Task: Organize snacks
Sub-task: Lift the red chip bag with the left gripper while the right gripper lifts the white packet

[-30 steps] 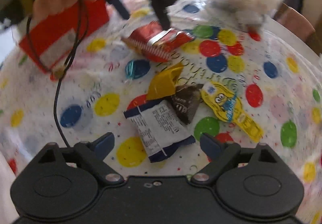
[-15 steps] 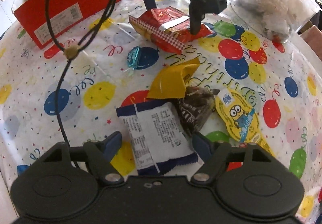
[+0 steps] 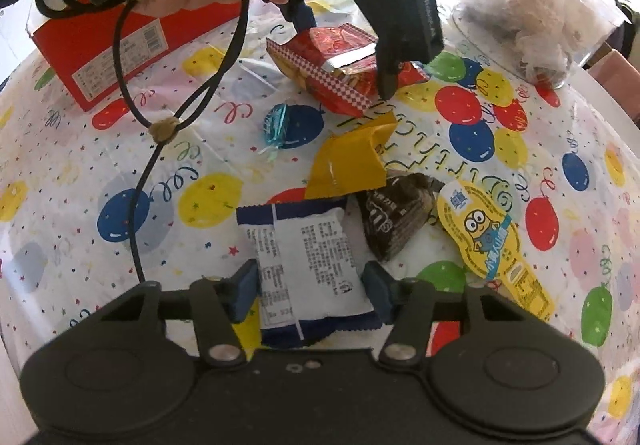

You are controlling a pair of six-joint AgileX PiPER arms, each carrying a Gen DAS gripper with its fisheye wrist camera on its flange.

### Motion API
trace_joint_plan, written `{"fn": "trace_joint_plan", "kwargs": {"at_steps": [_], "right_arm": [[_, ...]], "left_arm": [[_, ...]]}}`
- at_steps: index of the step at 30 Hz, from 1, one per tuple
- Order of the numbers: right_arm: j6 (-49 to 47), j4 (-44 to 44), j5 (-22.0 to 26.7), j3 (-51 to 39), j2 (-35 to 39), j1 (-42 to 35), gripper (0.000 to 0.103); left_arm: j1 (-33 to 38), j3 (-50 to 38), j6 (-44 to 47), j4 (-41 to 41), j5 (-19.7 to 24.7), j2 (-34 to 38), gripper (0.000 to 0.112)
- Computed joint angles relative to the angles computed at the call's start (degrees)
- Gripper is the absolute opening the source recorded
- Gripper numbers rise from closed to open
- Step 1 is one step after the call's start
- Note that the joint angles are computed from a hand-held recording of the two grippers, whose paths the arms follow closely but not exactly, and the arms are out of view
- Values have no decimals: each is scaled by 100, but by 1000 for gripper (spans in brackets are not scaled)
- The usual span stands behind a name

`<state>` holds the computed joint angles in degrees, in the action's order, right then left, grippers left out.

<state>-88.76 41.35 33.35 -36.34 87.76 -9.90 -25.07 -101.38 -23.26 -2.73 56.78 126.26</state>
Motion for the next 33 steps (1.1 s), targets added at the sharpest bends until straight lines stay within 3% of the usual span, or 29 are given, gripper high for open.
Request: {"fn": "trace_joint_plan", "kwargs": {"at_steps": [7,18,27,33], "right_arm": [[310,275,-181,282,-230,-94,49],[1030,484,286,701,-1084,-663,48],[2367,192,1274,541,-2355,-1100,48],[3701,-135,1476,396,-3112,-608,48]], "left_arm": [[-21,585,130,19,-368,-337,69],[113,1918,417,-280,-955,-1459,69],[304,2825,969,-631,-938,-2777,69],[628,3367,1607,-919,-699,-3814,69]]}}
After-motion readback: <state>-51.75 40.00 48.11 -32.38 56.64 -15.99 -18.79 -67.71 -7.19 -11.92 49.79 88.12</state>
